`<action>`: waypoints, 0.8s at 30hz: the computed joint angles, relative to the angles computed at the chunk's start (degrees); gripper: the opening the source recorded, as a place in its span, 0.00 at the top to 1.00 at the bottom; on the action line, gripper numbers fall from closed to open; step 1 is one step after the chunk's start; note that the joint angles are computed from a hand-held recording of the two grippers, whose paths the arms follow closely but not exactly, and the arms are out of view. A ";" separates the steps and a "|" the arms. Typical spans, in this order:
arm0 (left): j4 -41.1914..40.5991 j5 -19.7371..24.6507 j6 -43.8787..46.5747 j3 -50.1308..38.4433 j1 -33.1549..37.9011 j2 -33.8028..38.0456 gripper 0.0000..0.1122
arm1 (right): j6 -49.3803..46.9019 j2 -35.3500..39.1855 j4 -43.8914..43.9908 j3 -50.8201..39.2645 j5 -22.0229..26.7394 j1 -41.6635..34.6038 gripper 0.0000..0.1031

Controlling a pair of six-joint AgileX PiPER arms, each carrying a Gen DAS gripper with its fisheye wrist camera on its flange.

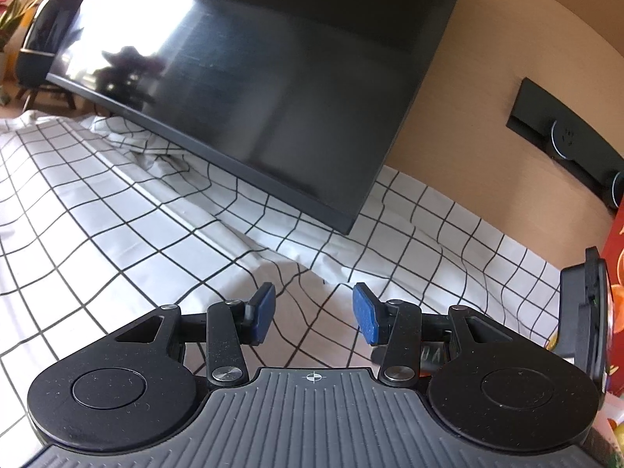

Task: Organize fruits
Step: 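Swing the right tool back to the cloth and close on a large orange, then close the left tool on a mandarin while the right holds the large orange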

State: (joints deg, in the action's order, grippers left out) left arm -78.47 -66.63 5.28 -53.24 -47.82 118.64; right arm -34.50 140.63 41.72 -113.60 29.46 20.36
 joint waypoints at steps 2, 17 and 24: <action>-0.28 -0.30 -0.17 0.07 0.00 0.01 0.57 | -0.18 -1.43 -4.00 1.73 -1.26 1.25 0.22; 9.52 6.45 3.85 -2.42 1.16 2.01 0.57 | -54.82 -38.57 22.07 56.62 11.84 -23.71 0.22; 12.09 14.58 12.88 -10.74 0.18 4.60 0.57 | -81.96 -39.76 36.93 69.05 5.35 -34.37 0.20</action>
